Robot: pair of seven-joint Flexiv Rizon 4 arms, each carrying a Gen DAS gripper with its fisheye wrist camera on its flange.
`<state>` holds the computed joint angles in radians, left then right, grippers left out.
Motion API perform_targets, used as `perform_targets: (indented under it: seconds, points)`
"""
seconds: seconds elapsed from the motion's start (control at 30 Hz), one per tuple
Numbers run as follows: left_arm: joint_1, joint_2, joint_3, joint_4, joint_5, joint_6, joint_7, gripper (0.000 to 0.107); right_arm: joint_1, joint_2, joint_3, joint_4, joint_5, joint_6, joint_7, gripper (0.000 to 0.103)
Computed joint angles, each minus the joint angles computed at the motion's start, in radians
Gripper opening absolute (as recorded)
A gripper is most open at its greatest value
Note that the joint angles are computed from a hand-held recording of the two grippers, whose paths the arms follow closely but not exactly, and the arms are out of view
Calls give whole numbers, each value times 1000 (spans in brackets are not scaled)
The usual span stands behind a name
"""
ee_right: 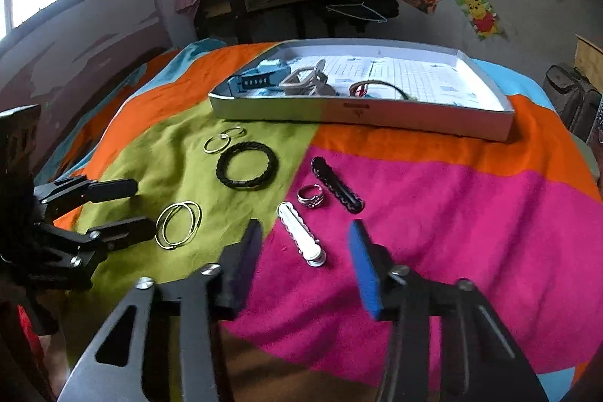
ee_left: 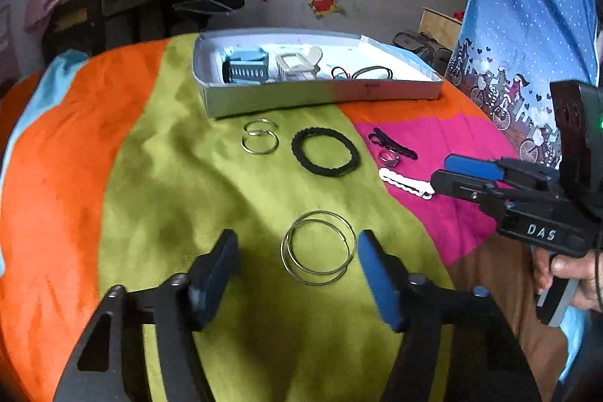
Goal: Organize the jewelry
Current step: 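Grasp the large silver hoop earrings with the left tool while the right tool grasps the white hair clip, then carry the hoops and white clip into the tray and release both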
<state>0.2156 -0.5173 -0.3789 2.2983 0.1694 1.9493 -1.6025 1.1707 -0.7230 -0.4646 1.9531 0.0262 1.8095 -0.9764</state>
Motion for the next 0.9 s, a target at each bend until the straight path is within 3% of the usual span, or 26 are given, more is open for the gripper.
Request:
perform_targets:
  seconds: [0.2,0.33,0.47,0.6,0.63,0.9]
  points:
    - [62,-23,-72,-12,-12,-71,7,46,-50,-5,51,-35,-23,-48,56,33]
    - [152,-60,-173,-12,-13,-107,27,36,-74,-16,70,-62,-75,-98,99,26]
    - [193,-80,-233,-8,-33,-135,55,23,-123,-15,123,-73,-133,-119,138,26]
    - [156,-70,-205,-7,-65,-139,64,9,-144,-15,143,-81,-183,-131,165,22]
    - [157,-70,-209,-7,-72,-142,63,8,-153,-14,153,-85,-196,-140,170,16]
    - [174,-79,-234,-3,-82,-131,64,4,-174,1,170,-74,-270,-155,216,13]
